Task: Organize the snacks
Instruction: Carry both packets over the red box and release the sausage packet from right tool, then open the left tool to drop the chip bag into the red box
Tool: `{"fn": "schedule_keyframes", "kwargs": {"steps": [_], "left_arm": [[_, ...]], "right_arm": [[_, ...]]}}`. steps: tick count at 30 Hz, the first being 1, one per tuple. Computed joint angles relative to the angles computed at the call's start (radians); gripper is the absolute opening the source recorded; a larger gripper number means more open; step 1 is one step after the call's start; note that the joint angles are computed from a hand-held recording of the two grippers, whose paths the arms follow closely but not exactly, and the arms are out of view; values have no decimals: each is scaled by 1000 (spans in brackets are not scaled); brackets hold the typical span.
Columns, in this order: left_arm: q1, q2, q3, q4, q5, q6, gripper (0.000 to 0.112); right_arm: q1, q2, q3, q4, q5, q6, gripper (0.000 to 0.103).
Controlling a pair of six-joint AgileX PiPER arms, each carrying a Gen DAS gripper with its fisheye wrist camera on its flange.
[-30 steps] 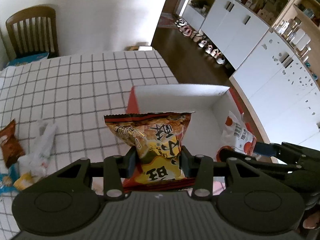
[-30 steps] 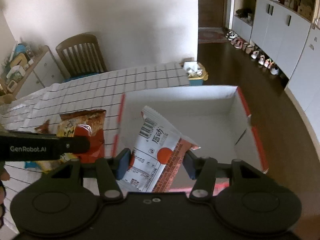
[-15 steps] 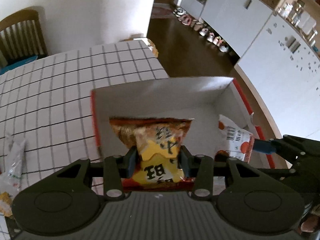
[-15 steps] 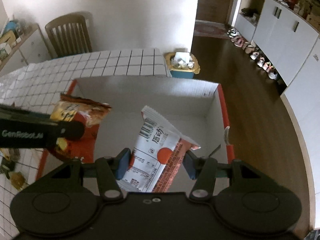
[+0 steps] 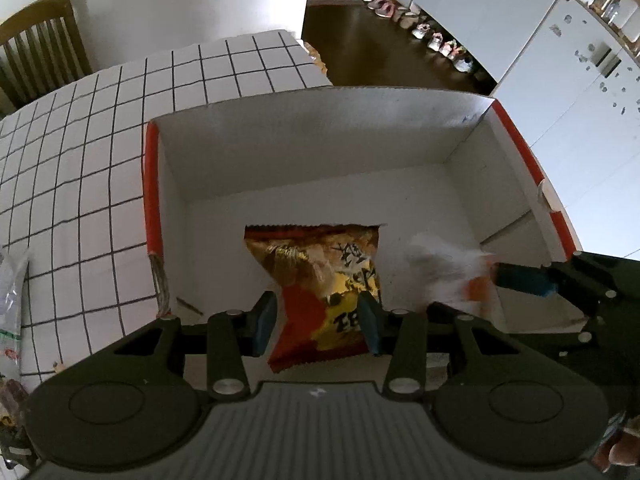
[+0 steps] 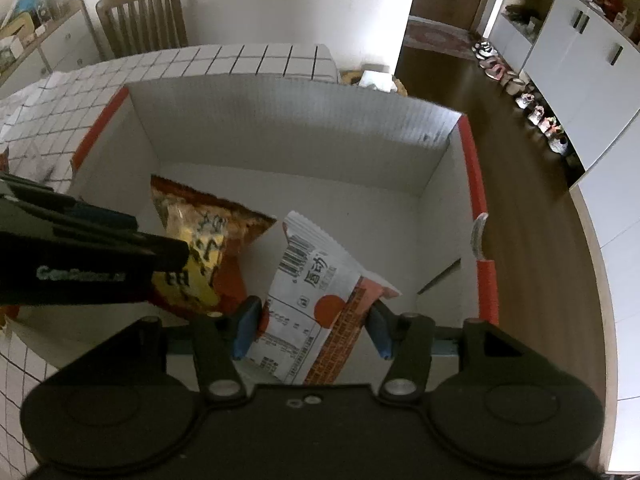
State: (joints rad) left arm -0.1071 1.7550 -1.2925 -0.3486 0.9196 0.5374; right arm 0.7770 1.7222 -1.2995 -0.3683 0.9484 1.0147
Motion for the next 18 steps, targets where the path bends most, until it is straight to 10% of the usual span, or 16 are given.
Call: {"fn": "schedule_keyframes", "kwargs": {"steps": [18], "left_arm": [[128, -145, 23, -102, 88, 96, 60]], "right_arm": [[41, -128, 40, -39, 7, 48, 80]]}}
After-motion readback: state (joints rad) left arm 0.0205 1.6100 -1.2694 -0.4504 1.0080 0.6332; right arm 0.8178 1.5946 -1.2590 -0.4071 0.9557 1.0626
